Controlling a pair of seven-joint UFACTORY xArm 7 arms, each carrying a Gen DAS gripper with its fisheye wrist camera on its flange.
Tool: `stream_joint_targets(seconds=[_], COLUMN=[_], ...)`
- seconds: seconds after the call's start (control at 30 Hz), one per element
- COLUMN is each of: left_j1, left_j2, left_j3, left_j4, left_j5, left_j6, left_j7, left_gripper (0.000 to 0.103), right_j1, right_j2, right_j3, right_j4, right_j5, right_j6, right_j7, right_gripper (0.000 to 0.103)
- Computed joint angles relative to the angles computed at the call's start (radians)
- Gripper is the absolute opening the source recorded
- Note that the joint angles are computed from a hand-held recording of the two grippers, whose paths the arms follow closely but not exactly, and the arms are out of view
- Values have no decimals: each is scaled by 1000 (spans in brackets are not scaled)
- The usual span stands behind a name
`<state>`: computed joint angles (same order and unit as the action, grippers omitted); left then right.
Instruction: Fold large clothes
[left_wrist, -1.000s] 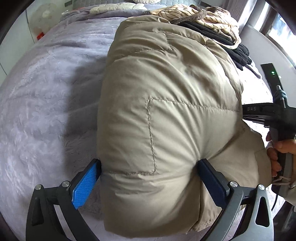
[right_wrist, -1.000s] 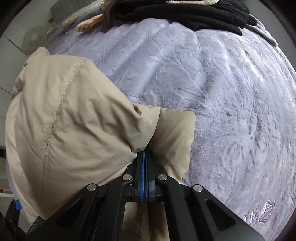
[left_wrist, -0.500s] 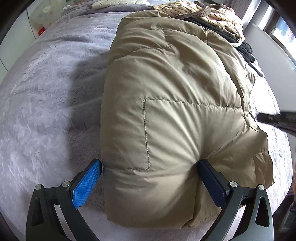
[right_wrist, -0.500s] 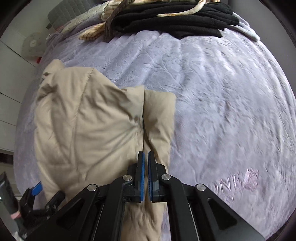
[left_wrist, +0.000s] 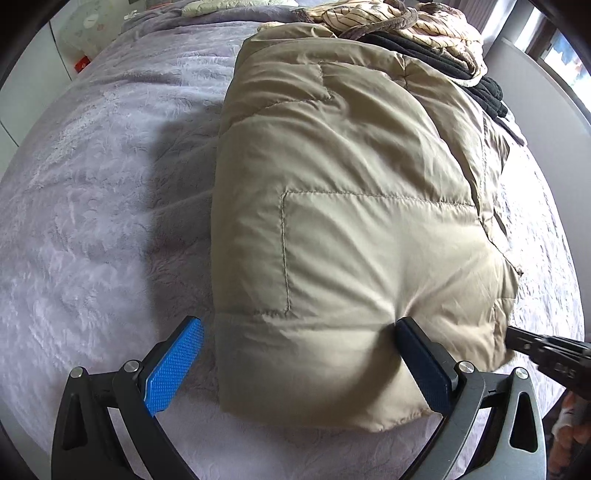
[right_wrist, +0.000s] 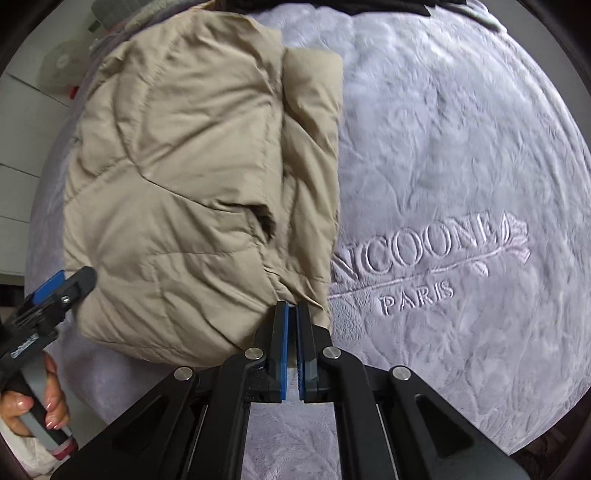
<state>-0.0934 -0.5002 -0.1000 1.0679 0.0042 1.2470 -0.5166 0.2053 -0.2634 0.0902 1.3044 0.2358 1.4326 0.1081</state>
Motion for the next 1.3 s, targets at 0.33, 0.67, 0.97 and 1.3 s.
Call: stream_joint_targets(seconds=[0.33, 0.67, 0.97, 1.3], left_j1=[-5, -7, 16, 33], left_j2=[-7, 30, 66, 119], left_j3=[-4, -3, -26, -84], left_j4=[72, 266, 443, 614], left_j5=[-3, 5, 52, 185], left_j6=[100, 253, 299, 370], left_j7=[0, 52, 10, -56], left_gripper=[103, 103, 103, 103], right_j1=[-11, -13, 18, 37], right_j2=[-17, 16, 57, 46], right_j3=[-22, -10, 34, 61], right_j4=[92, 244, 402, 467], right_j5=[32, 35, -38, -133], right_j6=[84, 140, 117, 6], right_j7=[-20, 13, 40, 68], right_gripper=[4, 4, 73, 103])
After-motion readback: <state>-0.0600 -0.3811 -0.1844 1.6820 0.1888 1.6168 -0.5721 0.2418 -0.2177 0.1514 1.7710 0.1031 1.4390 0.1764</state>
